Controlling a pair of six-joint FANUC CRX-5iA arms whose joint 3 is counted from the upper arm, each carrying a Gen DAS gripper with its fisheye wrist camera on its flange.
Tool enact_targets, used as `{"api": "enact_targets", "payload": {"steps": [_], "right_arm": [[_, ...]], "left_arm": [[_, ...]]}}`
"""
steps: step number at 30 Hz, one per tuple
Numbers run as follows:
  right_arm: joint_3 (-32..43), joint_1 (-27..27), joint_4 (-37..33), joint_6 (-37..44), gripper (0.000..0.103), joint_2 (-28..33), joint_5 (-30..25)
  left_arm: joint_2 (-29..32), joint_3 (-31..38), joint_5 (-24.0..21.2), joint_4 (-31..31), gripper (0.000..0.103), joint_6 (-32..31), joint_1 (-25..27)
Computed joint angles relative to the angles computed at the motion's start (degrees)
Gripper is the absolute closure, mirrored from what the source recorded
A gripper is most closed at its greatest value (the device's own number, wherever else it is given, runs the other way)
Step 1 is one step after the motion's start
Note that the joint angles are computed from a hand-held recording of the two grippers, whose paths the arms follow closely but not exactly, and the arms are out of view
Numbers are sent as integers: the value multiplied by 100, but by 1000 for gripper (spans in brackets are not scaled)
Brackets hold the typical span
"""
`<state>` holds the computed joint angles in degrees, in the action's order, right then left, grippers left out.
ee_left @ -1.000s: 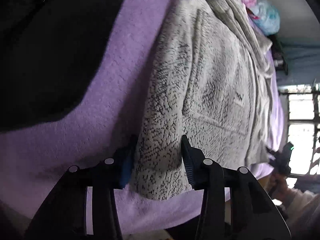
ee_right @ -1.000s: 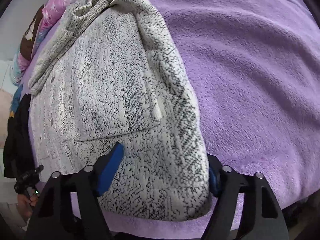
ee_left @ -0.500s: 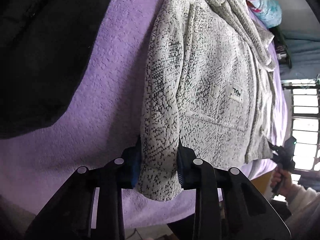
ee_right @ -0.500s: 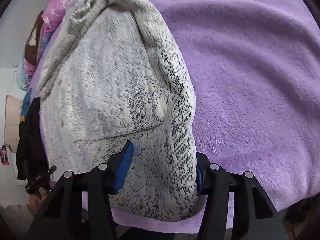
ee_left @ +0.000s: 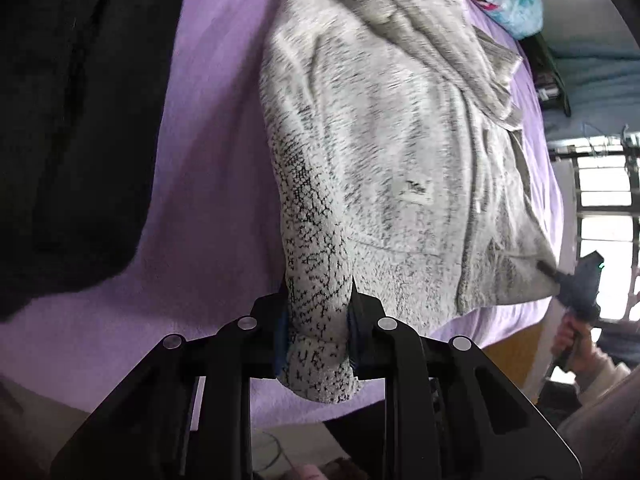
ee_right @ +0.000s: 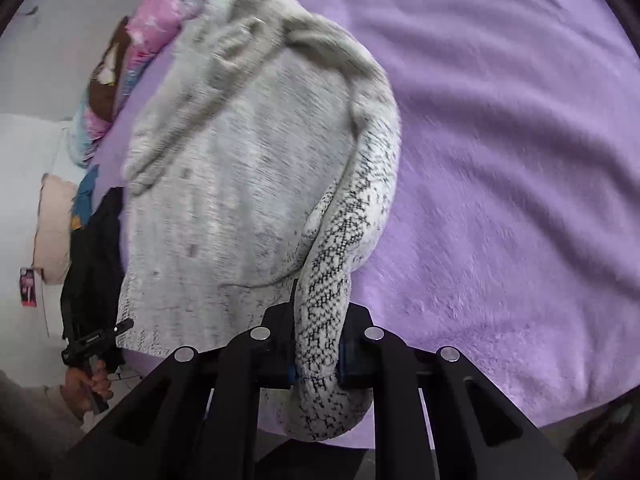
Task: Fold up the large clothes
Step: 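Lift the hem with both grippers and fold it over the jacket body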
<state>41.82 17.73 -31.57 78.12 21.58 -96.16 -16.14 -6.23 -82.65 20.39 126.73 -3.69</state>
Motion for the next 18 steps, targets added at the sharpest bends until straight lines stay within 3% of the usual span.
{"api": "enact_targets", "payload": {"steps": [6,16,18], "right_arm": [[1114,-1,-130,81,91,389,-512],[2002,101,-286,-135,91,748,-834],[2547,79,-399,-249,91,1011,-1100]], "left_arm": [[336,633,-368,-85,81,58,-12],[559,1030,-455,193,81,48,156],[552,1042,-364,386,81,42,292]]}}
